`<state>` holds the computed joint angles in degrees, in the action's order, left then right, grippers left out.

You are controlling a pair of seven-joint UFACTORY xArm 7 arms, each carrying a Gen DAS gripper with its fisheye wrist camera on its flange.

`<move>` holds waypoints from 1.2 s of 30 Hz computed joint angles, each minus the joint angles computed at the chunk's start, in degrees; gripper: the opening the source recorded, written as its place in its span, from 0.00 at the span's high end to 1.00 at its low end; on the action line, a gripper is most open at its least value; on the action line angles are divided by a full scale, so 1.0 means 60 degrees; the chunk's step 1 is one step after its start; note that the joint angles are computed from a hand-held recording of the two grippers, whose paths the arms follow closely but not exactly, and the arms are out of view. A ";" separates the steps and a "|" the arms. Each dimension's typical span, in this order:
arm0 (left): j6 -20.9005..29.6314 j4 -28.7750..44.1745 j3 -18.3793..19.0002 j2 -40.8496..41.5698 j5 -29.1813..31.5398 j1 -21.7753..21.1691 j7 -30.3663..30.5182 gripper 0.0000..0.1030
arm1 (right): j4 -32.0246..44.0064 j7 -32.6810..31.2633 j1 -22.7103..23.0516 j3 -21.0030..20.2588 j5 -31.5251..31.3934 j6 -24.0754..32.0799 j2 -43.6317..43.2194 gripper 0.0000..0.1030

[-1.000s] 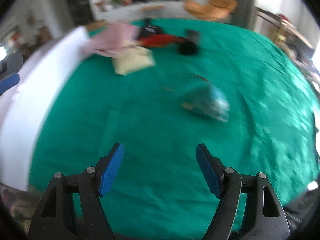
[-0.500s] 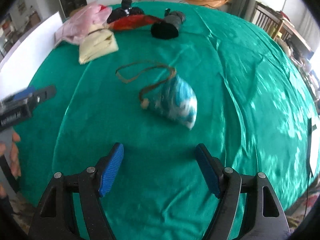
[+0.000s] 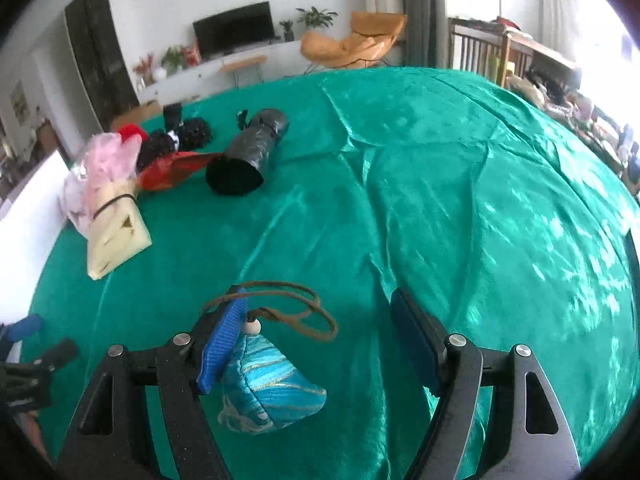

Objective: Organize soft objects
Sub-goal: 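Withdraw both grippers from the box back over the table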

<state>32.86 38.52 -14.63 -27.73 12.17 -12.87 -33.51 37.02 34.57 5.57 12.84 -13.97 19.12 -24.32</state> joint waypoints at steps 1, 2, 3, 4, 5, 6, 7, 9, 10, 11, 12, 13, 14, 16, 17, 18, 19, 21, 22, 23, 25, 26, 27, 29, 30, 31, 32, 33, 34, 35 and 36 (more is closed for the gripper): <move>-0.0027 -0.0026 0.0045 -0.0021 -0.0040 -0.0026 0.0031 0.00 | -0.0183 0.0120 -0.0111 0.0033 -0.0102 -0.0278 -0.0207 0.25; -0.0031 -0.0034 0.0052 -0.0027 -0.0045 -0.0026 0.0042 0.00 | -0.0304 0.0347 -0.0413 0.0226 -0.0359 -0.0518 -0.0404 0.25; -0.0024 -0.0026 0.0041 -0.0019 -0.0034 -0.0016 0.0041 0.00 | -0.0352 0.0530 -0.0671 0.0398 -0.0549 -0.0628 -0.0533 0.25; -0.0026 -0.0015 0.0034 -0.0007 -0.0032 -0.0012 0.0038 0.00 | -0.0402 0.0759 -0.0949 0.0543 -0.0701 -0.0773 -0.0652 0.25; -0.0026 -0.0015 0.0034 -0.0007 -0.0032 -0.0012 0.0038 0.00 | -0.0481 0.0958 -0.1158 0.0594 -0.0755 -0.0928 -0.0766 0.25; -0.0021 -0.0008 0.0027 -0.0001 -0.0025 -0.0008 0.0036 0.00 | -0.0488 0.1094 -0.1321 0.0638 -0.0772 -0.0911 -0.0804 0.25; -0.0021 -0.0008 0.0028 -0.0001 -0.0025 -0.0008 0.0036 0.00 | -0.0456 0.1234 -0.1468 0.0689 -0.0773 -0.0718 -0.0822 0.25; -0.0021 -0.0008 0.0028 -0.0001 -0.0024 -0.0009 0.0035 0.00 | -0.0301 0.1356 -0.1513 0.0554 -0.0658 -0.0148 -0.0678 0.25; -0.0020 -0.0007 0.0031 0.0001 -0.0025 -0.0008 0.0038 0.00 | -0.0275 0.1343 -0.1363 0.0286 -0.0421 0.0064 -0.0583 0.25; -0.0020 -0.0007 0.0031 0.0001 -0.0025 -0.0009 0.0038 0.00 | -0.0264 0.1384 -0.1279 0.0113 -0.0266 0.0155 -0.0528 0.25; -0.0020 -0.0007 0.0031 0.0001 -0.0024 -0.0009 0.0038 0.00 | -0.0294 0.1405 -0.1238 -0.0004 -0.0200 0.0188 -0.0527 0.25; -0.0020 -0.0005 0.0028 0.0003 -0.0023 -0.0008 0.0034 0.00 | -0.0282 0.1498 -0.1266 -0.0072 -0.0147 0.0285 -0.0502 0.25; -0.0020 -0.0005 0.0028 0.0003 -0.0022 -0.0008 0.0034 0.00 | -0.0247 0.1557 -0.1293 -0.0094 -0.0163 0.0358 -0.0480 0.25; -0.0015 -0.0005 0.0031 0.0000 -0.0024 -0.0010 0.0037 0.00 | -0.0164 0.1683 -0.1360 -0.0063 -0.0270 0.0578 -0.0441 0.25; -0.0015 -0.0005 0.0031 0.0000 -0.0024 -0.0010 0.0037 0.00 | -0.0120 0.1711 -0.1364 -0.0062 -0.0329 0.0684 -0.0393 0.25; -0.0015 -0.0005 0.0031 0.0000 -0.0024 -0.0010 0.0037 0.00 | -0.0161 0.1730 -0.1345 -0.0076 -0.0389 0.0719 -0.0425 0.25; -0.0012 -0.0002 0.0029 0.0004 -0.0022 -0.0008 0.0036 0.00 | -0.0078 0.1790 -0.1388 0.0016 -0.0537 0.0854 -0.0382 0.25; -0.0012 -0.0002 0.0030 0.0004 -0.0022 -0.0009 0.0036 0.00 | -0.0012 0.1805 -0.1350 0.0035 -0.0726 0.1049 -0.0349 0.24; -0.0012 -0.0002 0.0030 0.0004 -0.0022 -0.0009 0.0036 0.00 | 0.0066 0.1827 -0.1340 0.0079 -0.0834 0.1182 -0.0298 0.24; -0.0012 -0.0002 0.0030 0.0004 -0.0022 -0.0009 0.0036 0.00 | 0.0063 0.1849 -0.1321 0.0060 -0.0911 0.1223 -0.0291 0.24; -0.0012 -0.0002 0.0030 0.0004 -0.0021 -0.0009 0.0035 0.00 | 0.0093 0.1849 -0.1240 0.0014 -0.1000 0.1302 -0.0245 0.22; -0.0003 0.0004 0.0026 0.0007 -0.0016 -0.0006 0.0034 0.00 | 0.0160 0.1832 -0.1214 0.0021 -0.1067 0.1402 -0.0185 0.21; -0.0003 0.0004 0.0027 0.0007 -0.0016 -0.0007 0.0033 0.00 | 0.0225 0.1851 -0.1202 0.0049 -0.1156 0.1511 -0.0134 0.20; 0.0003 0.0008 0.0023 0.0010 -0.0010 -0.0004 0.0029 0.00 | 0.0358 0.1898 -0.1172 0.0096 -0.1345 0.1728 -0.0023 0.19; 0.0003 0.0008 0.0024 0.0010 -0.0010 -0.0005 0.0029 0.00 | 0.0418 0.1941 -0.1148 0.0116 -0.1436 0.1836 0.0016 0.19; 0.0004 0.0005 0.0026 0.0007 -0.0011 -0.0007 0.0030 0.00 | 0.0449 0.1976 -0.1117 0.0112 -0.1515 0.1911 0.0038 0.18; 0.0004 0.0005 0.0026 0.0007 -0.0011 -0.0007 0.0029 0.00 | 0.0445 0.1988 -0.1068 0.0059 -0.1541 0.1915 0.0037 0.18; 0.0004 0.0005 0.0026 0.0007 -0.0010 -0.0007 0.0029 0.00 | 0.0448 0.2014 -0.1025 0.0024 -0.1556 0.1908 0.0043 0.18; 0.0004 0.0005 0.0027 0.0007 -0.0010 -0.0008 0.0029 0.00 | 0.0458 0.2033 -0.0998 0.0004 -0.1588 0.1924 0.0052 0.18; 0.0004 0.0005 0.0027 0.0007 -0.0010 -0.0008 0.0029 0.00 | 0.0471 0.2058 -0.0978 -0.0005 -0.1622 0.1946 0.0065 0.18; 0.0002 0.0006 0.0032 0.0008 -0.0016 -0.0012 0.0034 0.00 | 0.0468 0.2059 -0.0954 -0.0037 -0.1639 0.1954 0.0060 0.18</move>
